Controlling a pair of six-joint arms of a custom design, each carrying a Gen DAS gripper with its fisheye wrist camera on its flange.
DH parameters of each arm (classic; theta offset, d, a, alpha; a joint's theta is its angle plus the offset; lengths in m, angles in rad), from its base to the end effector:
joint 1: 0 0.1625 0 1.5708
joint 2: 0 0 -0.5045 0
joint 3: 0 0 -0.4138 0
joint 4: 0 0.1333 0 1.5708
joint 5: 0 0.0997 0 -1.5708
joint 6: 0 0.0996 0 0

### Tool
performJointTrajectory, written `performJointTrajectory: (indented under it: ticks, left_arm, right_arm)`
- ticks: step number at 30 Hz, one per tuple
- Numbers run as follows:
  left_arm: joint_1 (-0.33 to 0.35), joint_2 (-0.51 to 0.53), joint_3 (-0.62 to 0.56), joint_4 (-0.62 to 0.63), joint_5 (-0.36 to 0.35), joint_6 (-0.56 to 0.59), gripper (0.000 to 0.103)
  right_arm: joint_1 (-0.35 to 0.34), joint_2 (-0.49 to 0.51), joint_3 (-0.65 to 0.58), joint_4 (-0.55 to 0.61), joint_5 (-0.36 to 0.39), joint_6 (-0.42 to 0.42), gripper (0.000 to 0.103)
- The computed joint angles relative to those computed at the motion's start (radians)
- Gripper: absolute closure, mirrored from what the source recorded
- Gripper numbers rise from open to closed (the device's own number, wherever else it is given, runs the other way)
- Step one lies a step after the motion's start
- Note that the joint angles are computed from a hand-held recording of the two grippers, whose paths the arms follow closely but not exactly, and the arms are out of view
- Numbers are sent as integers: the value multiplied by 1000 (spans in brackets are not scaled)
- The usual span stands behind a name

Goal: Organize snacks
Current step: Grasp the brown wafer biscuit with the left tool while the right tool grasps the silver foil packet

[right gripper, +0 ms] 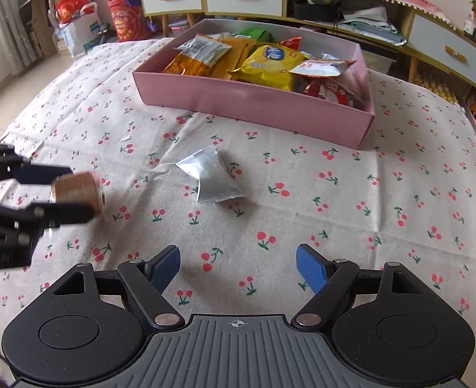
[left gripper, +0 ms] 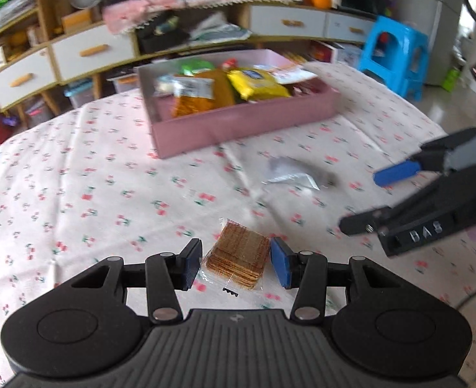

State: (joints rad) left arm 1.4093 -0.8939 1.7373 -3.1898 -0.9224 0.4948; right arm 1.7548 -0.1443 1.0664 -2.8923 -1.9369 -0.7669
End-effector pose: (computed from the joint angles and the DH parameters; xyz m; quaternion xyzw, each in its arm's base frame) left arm 0.0755 -0.7397 0.2598 0.1688 0.8695 -0.3046 0.3503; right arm 0.2565 -0.8446 -0.1416 0.4090 -0.8734 0.1356 0.2269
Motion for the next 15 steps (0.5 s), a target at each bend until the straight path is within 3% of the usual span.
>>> performJointTrajectory:
  ticks: [15]
  left_arm:
    - [13,-5,-34,89,2,-38,53]
  right_arm:
    - [13,64,-105,12,0,7,23]
